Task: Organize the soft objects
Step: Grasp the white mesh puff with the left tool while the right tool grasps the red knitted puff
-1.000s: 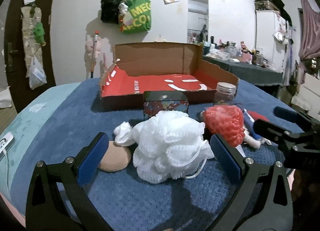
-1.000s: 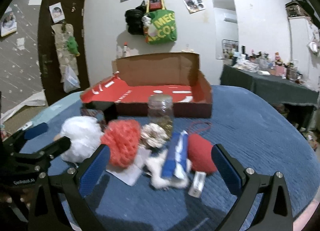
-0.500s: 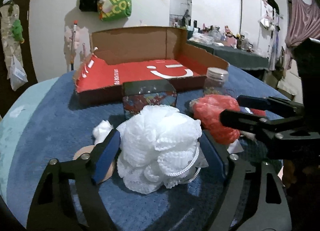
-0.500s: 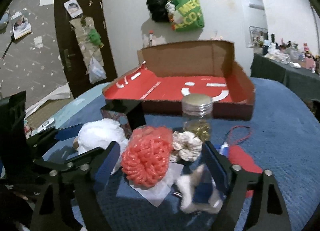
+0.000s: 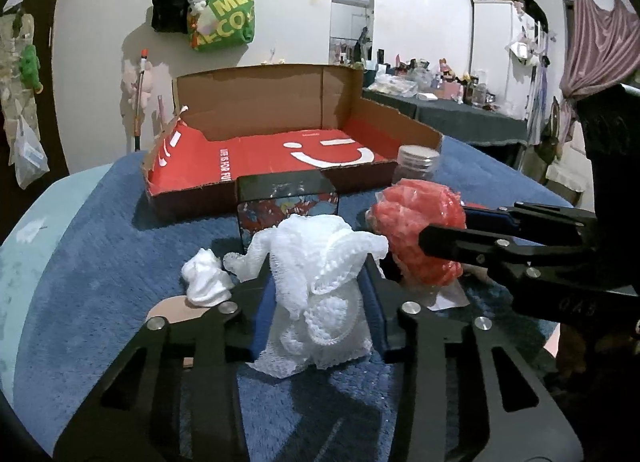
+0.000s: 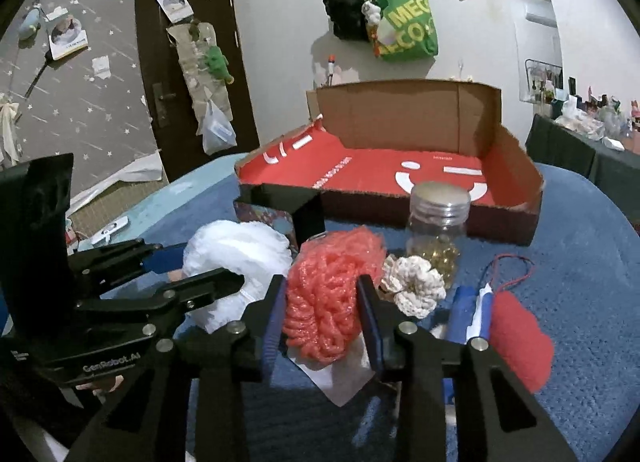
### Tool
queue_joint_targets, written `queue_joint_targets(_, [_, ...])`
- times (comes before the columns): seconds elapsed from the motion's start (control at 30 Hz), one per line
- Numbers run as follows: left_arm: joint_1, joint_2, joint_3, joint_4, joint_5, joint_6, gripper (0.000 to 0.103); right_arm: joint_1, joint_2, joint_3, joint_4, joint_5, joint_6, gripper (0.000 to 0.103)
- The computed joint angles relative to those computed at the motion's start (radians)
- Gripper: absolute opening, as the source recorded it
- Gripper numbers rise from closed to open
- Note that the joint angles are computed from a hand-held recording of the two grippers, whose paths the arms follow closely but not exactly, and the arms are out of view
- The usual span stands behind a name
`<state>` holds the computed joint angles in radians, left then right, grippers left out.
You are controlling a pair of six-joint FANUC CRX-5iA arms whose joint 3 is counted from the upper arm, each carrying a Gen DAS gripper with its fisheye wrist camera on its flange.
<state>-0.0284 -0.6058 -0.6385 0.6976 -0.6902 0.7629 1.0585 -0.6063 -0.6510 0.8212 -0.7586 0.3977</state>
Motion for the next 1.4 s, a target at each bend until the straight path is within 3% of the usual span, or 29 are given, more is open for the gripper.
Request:
queue_joint_targets(0.13, [-0.001, -0.014, -0.001, 0.004, 0.002, -0.005, 0.028, 0.018, -0.014, -0.006, 0.039, -0.018, -0.028, 0.037])
queue_joint_targets(0.47, [-0.004, -0.017, 0.004, -0.03, -0.002, 0.029, 0.03, 0.04, -0.032, -0.015, 0.08, -0.04, -0.059, 0.037])
queue_joint_targets(0.53, [0.0, -0.018, -0.003, -0.016, -0.003, 0.024, 0.038, 0.043, -0.033, -0.013, 0.074, -0.047, -0.056, 0.037])
queue_joint_targets(0.6, [0.002, -0.024, -0.014, -0.006, 0.007, 0.029, 0.058, 0.045, -0.037, -0.017, 0.07, -0.05, -0.06, 0.037])
queue_joint_targets(0.8, [0.005, -0.006, -0.022, 0.014, -0.007, 0.018, 0.074, 0.037, -0.044, -0.017, 0.001, -0.057, -0.044, 0.041])
queue_joint_targets(0.9, [-0.009, 0.001, -0.025, 0.007, 0.007, 0.012, 0.081, 0.028, -0.045, -0.019, -0.036, -0.054, -0.033, 0.049])
queue_joint_targets(1.07, [-0.033, 0.015, -0.022, -0.034, 0.039, 0.041, 0.082, 0.025, -0.044, -0.022, -0.053, -0.049, -0.018, 0.058])
queue_joint_targets(1.23, [-0.05, 0.032, 0.003, -0.103, 0.047, 0.094, 0.079, 0.003, -0.027, -0.016, -0.086, -0.026, 0.011, 0.06])
queue_joint_targets(1.3, [-0.049, 0.031, -0.002, -0.086, 0.046, 0.077, 0.065, -0.003, -0.021, -0.017, -0.089, -0.01, 0.016, 0.057])
queue_joint_targets(1.33, [-0.05, 0.026, -0.006, -0.089, 0.054, 0.076, 0.063, -0.011, -0.024, -0.018, -0.108, 0.011, 0.032, 0.047])
queue_joint_targets(1.4, [-0.052, 0.015, -0.016, -0.081, 0.067, 0.062, 0.052, -0.012, -0.034, -0.028, -0.108, 0.032, 0.037, 0.044])
